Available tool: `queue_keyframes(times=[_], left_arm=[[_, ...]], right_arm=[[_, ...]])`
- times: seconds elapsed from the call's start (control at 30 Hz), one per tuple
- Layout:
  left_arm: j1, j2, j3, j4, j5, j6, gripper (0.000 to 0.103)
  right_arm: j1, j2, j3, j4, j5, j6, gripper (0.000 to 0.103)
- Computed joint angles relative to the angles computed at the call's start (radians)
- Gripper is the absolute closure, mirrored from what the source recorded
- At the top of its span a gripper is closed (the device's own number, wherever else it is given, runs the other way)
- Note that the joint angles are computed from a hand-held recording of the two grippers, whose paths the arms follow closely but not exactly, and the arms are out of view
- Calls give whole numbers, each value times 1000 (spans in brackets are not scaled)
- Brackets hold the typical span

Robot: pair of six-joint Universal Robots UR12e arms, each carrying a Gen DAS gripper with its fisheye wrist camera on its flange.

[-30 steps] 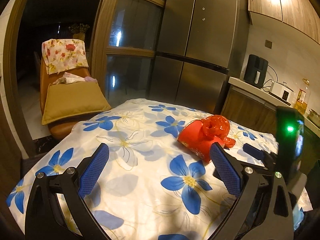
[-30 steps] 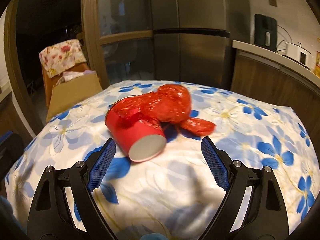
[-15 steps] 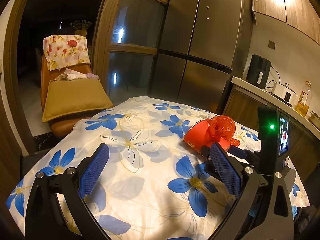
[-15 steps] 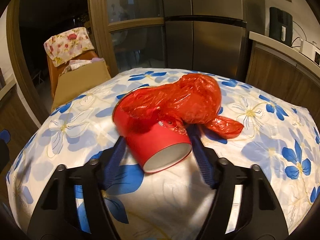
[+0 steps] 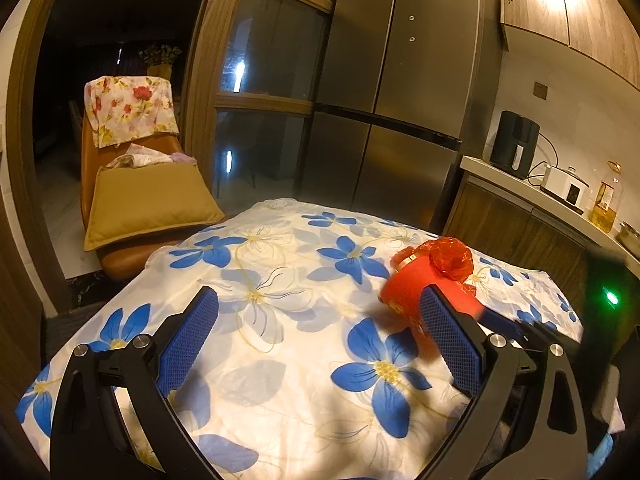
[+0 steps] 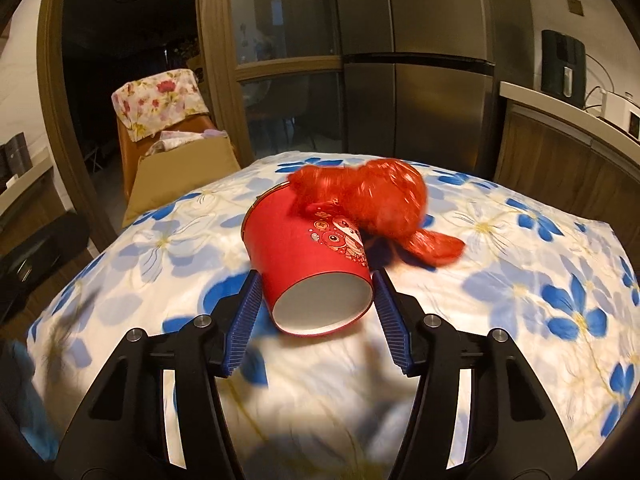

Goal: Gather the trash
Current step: 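Close the right tool on the red paper cup and lift it, then grasp the red plastic bag with the left tool while the right tool holds the red cup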

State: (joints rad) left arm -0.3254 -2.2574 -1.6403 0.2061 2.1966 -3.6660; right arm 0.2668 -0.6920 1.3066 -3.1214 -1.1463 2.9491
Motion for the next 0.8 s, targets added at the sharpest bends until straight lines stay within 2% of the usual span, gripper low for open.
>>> queue_keyframes(times=[0.13, 0.4, 0.67, 0.8], left_arm=[[-1, -8, 19, 12, -13, 14, 7], [-10, -37, 76, 3, -48, 54, 7], [-22, -63, 120, -27, -90, 67, 7], [-25, -81, 153, -46, -145, 89, 7]], right_arm=[[-21, -33, 77, -66, -4, 7, 47], [-76, -76, 189, -172, -8, 99, 47], [-111, -95, 241, -266, -98, 193, 47], [-122, -97, 252, -281, -126, 212, 47]])
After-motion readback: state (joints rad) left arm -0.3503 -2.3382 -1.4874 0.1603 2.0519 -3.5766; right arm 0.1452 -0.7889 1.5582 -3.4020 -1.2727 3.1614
